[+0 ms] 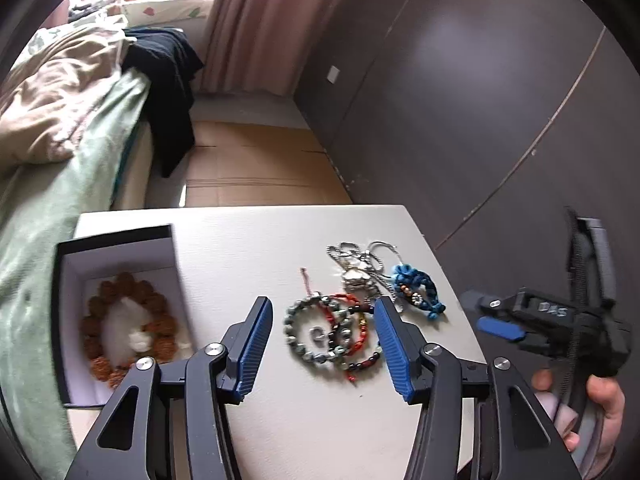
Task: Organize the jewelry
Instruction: 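Move both grippers back to the jewelry pile, then grasp the grey-green bracelet with the left gripper while the right grasps the blue bracelet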
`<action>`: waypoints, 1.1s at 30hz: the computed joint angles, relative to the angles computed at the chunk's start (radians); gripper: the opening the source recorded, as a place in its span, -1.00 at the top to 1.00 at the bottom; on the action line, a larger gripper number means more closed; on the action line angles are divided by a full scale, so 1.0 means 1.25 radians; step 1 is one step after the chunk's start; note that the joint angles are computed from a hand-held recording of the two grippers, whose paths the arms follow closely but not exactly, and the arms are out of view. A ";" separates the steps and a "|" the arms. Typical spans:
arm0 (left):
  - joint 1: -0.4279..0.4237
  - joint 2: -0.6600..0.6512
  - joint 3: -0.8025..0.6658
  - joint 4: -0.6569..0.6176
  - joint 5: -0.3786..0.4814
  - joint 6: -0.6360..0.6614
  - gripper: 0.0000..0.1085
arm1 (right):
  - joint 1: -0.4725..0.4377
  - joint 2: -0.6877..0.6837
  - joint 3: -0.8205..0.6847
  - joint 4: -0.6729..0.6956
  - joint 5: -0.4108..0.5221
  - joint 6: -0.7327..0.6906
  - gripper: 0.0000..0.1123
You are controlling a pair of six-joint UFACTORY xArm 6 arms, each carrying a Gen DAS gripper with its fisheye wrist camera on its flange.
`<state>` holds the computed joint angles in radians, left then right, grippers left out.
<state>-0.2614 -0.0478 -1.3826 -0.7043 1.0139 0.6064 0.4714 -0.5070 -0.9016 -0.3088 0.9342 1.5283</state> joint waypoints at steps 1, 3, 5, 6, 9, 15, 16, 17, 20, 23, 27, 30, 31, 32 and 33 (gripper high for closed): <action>-0.006 0.002 0.001 0.000 -0.003 0.005 0.12 | -0.009 0.001 0.008 0.019 -0.003 -0.011 -0.29; -0.019 0.008 0.004 0.004 -0.005 0.009 0.24 | -0.019 -0.004 0.020 0.032 -0.005 -0.010 -0.29; -0.030 0.018 0.003 0.012 -0.001 0.005 0.39 | -0.031 -0.015 0.033 0.042 -0.014 -0.009 -0.29; -0.036 0.025 0.001 0.015 0.003 0.004 0.41 | -0.035 -0.020 0.038 0.043 -0.019 -0.009 -0.29; -0.047 0.041 -0.004 0.018 0.009 -0.001 0.42 | -0.040 -0.033 0.042 0.040 -0.018 -0.010 -0.29; -0.085 0.063 0.000 0.060 -0.012 -0.011 0.42 | -0.053 -0.048 0.044 0.037 -0.017 -0.016 -0.29; -0.091 0.063 0.004 0.070 -0.018 -0.014 0.42 | -0.057 -0.047 0.043 0.038 -0.017 -0.019 -0.29; -0.098 0.064 0.009 0.084 -0.028 -0.016 0.43 | -0.061 -0.045 0.042 0.043 -0.017 -0.024 -0.29; -0.124 0.063 0.028 0.145 -0.073 -0.025 0.43 | -0.069 -0.035 0.041 0.060 -0.027 -0.041 -0.29; -0.140 0.071 0.035 0.181 -0.095 -0.036 0.43 | -0.073 -0.013 0.031 0.073 -0.036 -0.067 -0.29; -0.150 0.080 0.033 0.203 -0.117 -0.040 0.61 | -0.078 0.021 0.012 0.080 -0.033 -0.086 -0.28; -0.138 0.085 0.021 0.178 -0.109 -0.031 0.80 | -0.087 0.054 -0.008 0.082 -0.023 -0.114 -0.17; -0.133 0.085 0.016 0.167 -0.104 -0.029 0.80 | -0.090 0.065 -0.015 0.083 -0.022 -0.125 -0.14; -0.129 0.086 0.012 0.157 -0.102 -0.027 0.80 | -0.089 0.072 -0.021 0.064 -0.022 -0.123 -0.13; -0.121 0.087 0.004 0.140 -0.092 -0.022 0.80 | -0.090 0.077 -0.025 0.056 -0.024 -0.127 -0.05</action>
<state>-0.4126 0.0612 -1.3772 -0.5298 0.8983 0.5794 0.3592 -0.4102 -0.9333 -0.2391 0.9041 1.3700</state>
